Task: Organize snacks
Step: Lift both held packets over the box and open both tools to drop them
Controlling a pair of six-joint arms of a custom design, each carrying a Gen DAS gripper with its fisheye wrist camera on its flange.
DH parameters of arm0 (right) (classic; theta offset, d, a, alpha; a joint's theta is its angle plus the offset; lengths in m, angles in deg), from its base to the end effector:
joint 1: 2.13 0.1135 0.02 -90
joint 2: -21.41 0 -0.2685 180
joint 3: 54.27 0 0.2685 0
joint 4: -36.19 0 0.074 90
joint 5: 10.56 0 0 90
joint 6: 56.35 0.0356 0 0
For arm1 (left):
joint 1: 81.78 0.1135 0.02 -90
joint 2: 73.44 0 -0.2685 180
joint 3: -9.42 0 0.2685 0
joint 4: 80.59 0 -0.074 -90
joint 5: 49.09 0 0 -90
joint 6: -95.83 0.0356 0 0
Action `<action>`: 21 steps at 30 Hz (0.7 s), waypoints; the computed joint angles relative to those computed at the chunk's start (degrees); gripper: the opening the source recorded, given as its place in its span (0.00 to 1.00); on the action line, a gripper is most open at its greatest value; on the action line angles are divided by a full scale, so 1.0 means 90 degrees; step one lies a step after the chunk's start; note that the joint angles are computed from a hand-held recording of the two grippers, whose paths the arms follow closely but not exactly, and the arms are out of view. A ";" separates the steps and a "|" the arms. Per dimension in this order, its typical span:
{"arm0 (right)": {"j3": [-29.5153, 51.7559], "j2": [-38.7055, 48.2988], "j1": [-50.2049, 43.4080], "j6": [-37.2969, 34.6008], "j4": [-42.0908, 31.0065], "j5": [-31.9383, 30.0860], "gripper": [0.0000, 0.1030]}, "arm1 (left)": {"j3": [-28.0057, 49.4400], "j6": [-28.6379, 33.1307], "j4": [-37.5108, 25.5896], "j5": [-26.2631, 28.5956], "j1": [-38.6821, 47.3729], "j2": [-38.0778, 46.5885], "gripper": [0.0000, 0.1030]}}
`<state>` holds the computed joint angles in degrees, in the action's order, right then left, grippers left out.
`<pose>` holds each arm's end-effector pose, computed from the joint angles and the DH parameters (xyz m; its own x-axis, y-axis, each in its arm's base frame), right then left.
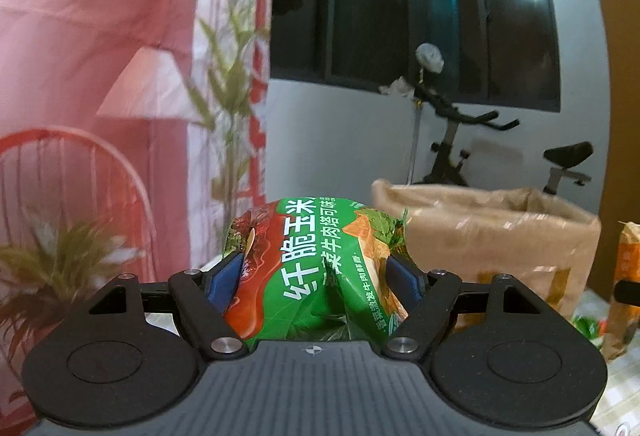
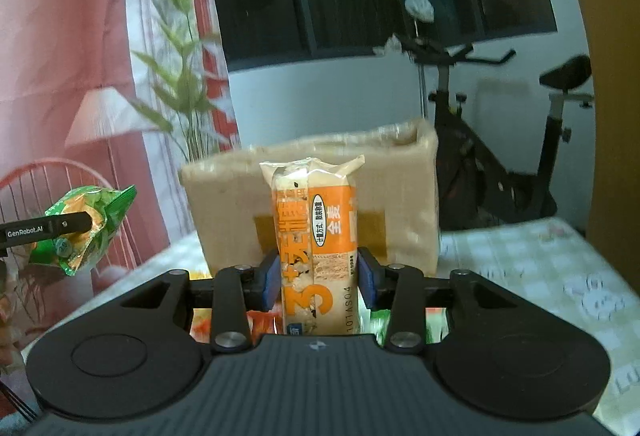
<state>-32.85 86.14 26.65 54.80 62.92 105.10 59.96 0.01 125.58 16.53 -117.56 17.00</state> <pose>0.1849 0.0840 0.1419 -0.2586 0.2290 -0.9384 0.0248 0.9727 0.2306 0.2775 -0.1819 0.1845 -0.2126 0.0394 -0.9764 0.1866 0.9824 -0.0010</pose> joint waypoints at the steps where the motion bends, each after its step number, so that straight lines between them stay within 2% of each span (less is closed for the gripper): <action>1: 0.0033 -0.0044 -0.0096 -0.0073 0.0018 -0.0101 0.40 | 0.0124 0.0020 -0.0022 0.0008 -0.0037 0.0060 0.77; 8: 0.0448 0.0113 -0.0858 -0.0342 0.0174 -0.0855 0.40 | 0.1191 0.0251 -0.0290 0.0067 -0.0213 0.0675 0.77; 15: 0.1194 0.0473 -0.1634 -0.0583 0.0072 -0.1786 0.40 | 0.2369 0.0403 -0.0428 0.0660 -0.0166 0.1285 0.77; 17: 0.1406 0.0602 -0.1792 -0.0612 0.0085 -0.1966 0.40 | 0.2909 0.0471 -0.0670 0.0780 -0.0174 0.1590 0.77; 21: 0.1909 0.1015 -0.2132 -0.0684 0.0088 -0.2269 0.40 | 0.4265 0.0386 -0.1611 0.1097 -0.0132 0.2369 0.77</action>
